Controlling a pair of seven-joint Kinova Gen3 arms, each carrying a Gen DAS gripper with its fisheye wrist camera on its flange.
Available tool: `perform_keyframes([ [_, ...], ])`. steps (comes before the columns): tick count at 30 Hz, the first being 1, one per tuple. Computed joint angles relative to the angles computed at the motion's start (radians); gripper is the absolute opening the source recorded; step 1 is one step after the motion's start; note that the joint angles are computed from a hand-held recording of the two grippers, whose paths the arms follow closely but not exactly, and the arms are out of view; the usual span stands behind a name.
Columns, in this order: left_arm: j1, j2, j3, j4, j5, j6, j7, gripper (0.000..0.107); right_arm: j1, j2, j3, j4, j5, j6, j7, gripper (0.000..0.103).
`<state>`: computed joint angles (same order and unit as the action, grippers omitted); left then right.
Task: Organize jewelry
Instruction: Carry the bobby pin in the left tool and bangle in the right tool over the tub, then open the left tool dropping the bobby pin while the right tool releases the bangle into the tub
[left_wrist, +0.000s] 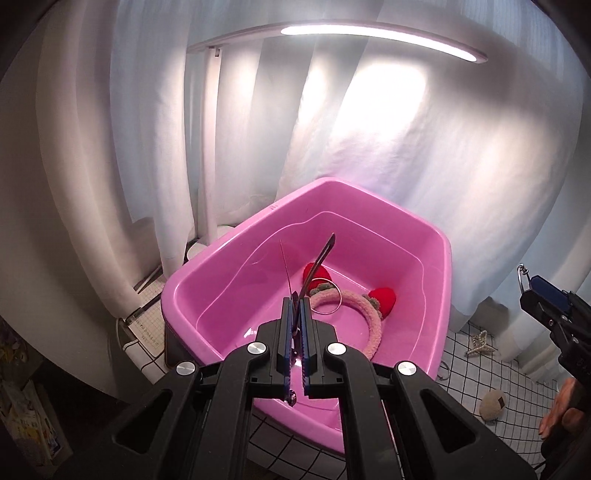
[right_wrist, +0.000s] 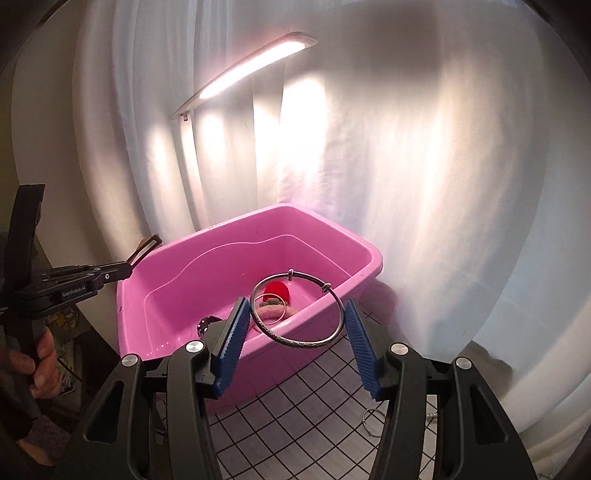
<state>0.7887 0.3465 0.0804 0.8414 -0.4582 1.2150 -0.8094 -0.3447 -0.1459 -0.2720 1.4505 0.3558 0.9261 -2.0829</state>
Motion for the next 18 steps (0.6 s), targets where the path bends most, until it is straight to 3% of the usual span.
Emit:
perform_keyframes([
  [4, -0.077, -0.009, 0.007, 0.03, 0.063, -0.043, -0.056, 0.005, -0.029, 0.069, -0.016, -0.068, 0.043, 0.038, -0.027, 0.052],
  [11, -0.174, -0.008, 0.022, 0.059, 0.162, -0.09, -0.161, 0.005, -0.107, 0.165, 0.035, -0.155, 0.08, 0.065, -0.044, 0.052],
  [18, -0.22, 0.014, 0.027, 0.047, 0.235, -0.115, -0.239, 0.005, -0.135, 0.233, 0.094, -0.213, 0.024, 0.06, -0.003, 0.052],
])
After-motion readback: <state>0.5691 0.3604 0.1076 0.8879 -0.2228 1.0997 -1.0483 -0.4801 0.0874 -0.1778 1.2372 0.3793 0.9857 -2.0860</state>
